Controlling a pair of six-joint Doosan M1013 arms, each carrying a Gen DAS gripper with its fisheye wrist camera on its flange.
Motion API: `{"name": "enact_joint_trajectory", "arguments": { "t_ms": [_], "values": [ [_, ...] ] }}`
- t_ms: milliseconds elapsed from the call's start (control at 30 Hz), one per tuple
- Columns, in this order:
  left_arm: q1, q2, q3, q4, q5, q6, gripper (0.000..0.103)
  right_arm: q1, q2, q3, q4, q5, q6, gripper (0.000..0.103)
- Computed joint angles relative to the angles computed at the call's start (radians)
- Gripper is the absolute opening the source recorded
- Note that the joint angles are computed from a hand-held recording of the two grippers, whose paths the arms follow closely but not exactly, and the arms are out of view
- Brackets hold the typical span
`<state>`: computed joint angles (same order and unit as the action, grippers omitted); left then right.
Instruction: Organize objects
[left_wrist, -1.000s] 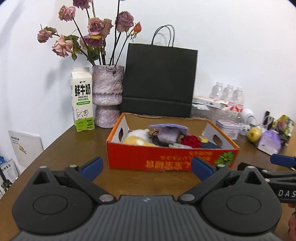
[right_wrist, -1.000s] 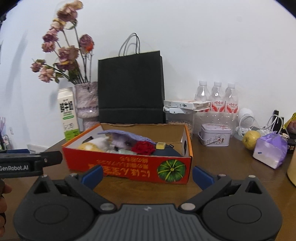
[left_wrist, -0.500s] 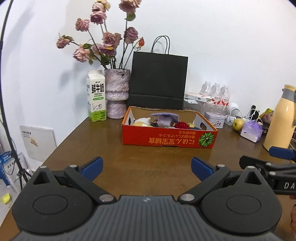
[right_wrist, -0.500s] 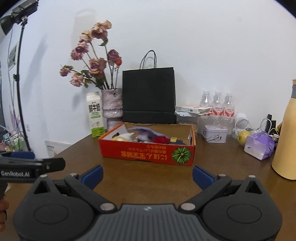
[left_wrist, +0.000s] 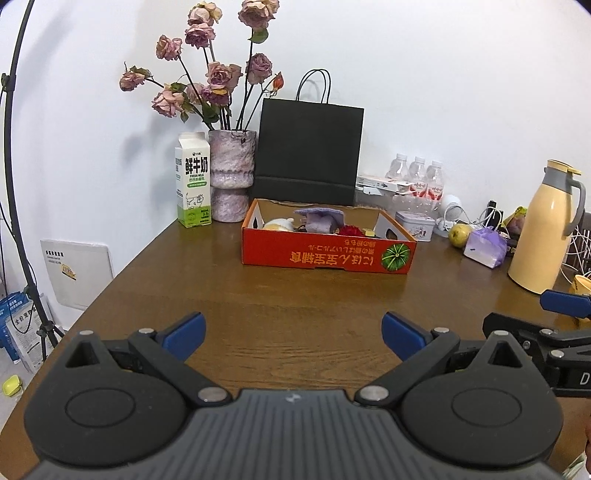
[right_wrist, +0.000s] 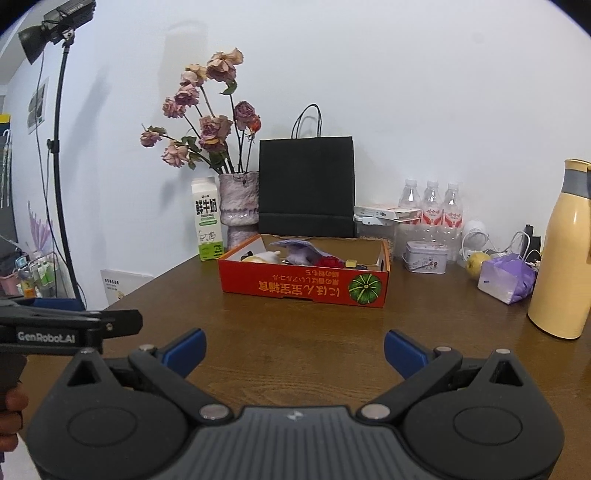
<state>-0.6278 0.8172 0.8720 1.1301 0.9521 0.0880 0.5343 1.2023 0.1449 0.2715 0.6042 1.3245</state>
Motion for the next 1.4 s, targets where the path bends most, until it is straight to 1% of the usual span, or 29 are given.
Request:
{"name": "enact_joint_trajectory", "arguments": {
  "t_ms": [67, 167, 267, 433, 900, 1200, 1333, 1400],
  "values": [
    [-0.002, -0.001, 0.002, 0.001, 0.003, -0.001, 0.103, 0.000, -0.031, 0.062, 0.017, -0.036, -0.021, 0.103],
    [-0.004, -0.002, 0.004, 0.004, 0.004, -0.004, 0.103, 0.000, -0.063, 0.127, 0.043, -0.075, -0.050, 0.103],
    [-0.005, -0.005, 0.009, 0.007, 0.001, -0.008, 0.103, 0.000, -0.082, 0.165, 0.063, -0.099, -0.073, 0.103],
    [-0.008, -0.008, 0.016, 0.009, -0.001, -0.010, 0.103, 0.000, -0.098, 0.198, 0.084, -0.120, -0.096, 0.103],
    [-0.011, -0.013, 0.024, 0.010, -0.002, -0.013, 0.103, 0.001, -0.112, 0.223, 0.097, -0.130, -0.117, 0.103],
    [-0.011, -0.014, 0.028, 0.007, -0.004, -0.012, 0.103, 0.004, -0.107, 0.211, 0.076, -0.119, -0.101, 0.103],
    [-0.010, -0.018, 0.035, 0.007, -0.022, 0.000, 0.103, 0.004, -0.101, 0.199, 0.072, -0.111, -0.099, 0.103],
    [-0.011, -0.016, 0.032, 0.009, -0.019, 0.010, 0.103, 0.005, -0.098, 0.195, 0.068, -0.109, -0.097, 0.103]
  ]
}}
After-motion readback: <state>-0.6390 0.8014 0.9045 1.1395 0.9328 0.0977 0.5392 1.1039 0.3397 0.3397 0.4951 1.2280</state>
